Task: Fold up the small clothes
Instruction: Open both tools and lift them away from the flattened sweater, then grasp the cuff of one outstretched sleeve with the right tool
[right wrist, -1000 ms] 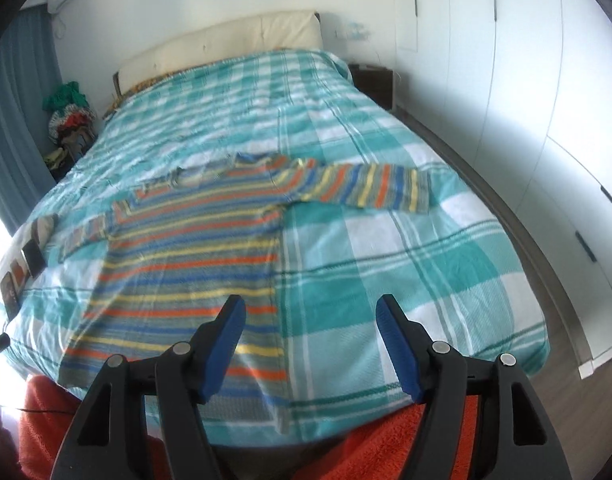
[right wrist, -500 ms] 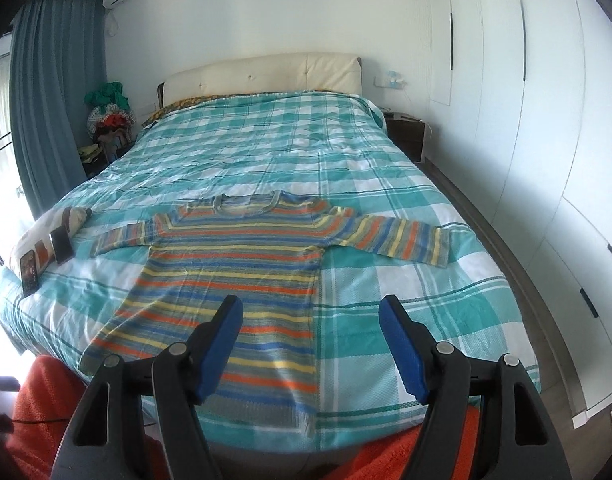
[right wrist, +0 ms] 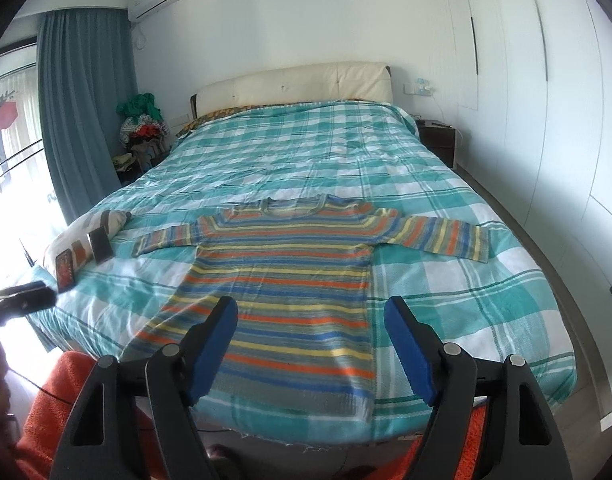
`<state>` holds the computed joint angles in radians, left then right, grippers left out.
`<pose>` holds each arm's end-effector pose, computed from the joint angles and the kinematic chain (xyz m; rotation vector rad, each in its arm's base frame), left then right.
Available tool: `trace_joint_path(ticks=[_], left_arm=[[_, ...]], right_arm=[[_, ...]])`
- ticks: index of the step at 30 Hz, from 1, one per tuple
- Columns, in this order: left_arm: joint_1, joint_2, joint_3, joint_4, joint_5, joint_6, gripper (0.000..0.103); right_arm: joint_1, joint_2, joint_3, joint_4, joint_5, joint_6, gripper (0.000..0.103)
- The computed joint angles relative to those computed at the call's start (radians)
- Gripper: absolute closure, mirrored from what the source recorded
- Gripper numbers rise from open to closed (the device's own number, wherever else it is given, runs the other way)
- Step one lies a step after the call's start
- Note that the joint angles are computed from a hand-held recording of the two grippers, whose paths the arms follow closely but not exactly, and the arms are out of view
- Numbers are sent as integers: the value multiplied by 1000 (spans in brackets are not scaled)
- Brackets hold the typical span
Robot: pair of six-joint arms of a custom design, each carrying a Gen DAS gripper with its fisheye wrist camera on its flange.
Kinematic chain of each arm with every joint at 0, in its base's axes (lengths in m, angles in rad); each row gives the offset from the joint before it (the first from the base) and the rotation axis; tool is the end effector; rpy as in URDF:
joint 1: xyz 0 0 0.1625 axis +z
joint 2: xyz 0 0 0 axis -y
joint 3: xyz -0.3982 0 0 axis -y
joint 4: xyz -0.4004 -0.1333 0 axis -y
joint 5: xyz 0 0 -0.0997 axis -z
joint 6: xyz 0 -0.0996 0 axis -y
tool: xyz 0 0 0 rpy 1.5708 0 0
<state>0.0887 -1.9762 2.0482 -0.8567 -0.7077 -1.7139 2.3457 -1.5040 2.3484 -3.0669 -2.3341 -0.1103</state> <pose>-0.2474 -0.2318 0.3833 0.1618 2.2204 -1.0313 0.3367 -0.2517 0.2637 0.7370 -2.3182 1.0855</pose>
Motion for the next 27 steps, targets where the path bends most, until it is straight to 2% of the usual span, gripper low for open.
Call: trace_joint_path(ticks=[2,5,7,10,14,15,18,19,23,24,27], left_arm=[[25,10,-18,62,4,-124,7],[51,-44,6,27,1,-210,7],[72,-62,31,-14,16,-203,6],[131,-22,48,-86,62,-110,6],[232,26,98,-259,144,112,6],[257,37,111,-298,164,154,6],[318,84,126,-346,185,219,6],[330,89,135,-364,185,241,6],[322,81,170,-316,194,186,6],[323,81,176,-317,196,185,6],[329,90,182,-273,187,151,6]], right_arm=[[9,3,-1,-22,2,-5,28],[-2,-20,-4,7,11,22,28],[-29,-43,-8,30,32,31,28],[-87,-58,-26,44,63,17,28],[-250,-70,-57,-7,178,-9,28],[-308,-70,-70,-23,223,-14,28],[-478,-51,-145,-24,345,-21,28],[-531,-34,-190,-2,362,-7,28],[-710,55,-406,167,423,96,29],[-749,79,-460,228,446,123,32],[-821,152,-574,338,473,158,37]])
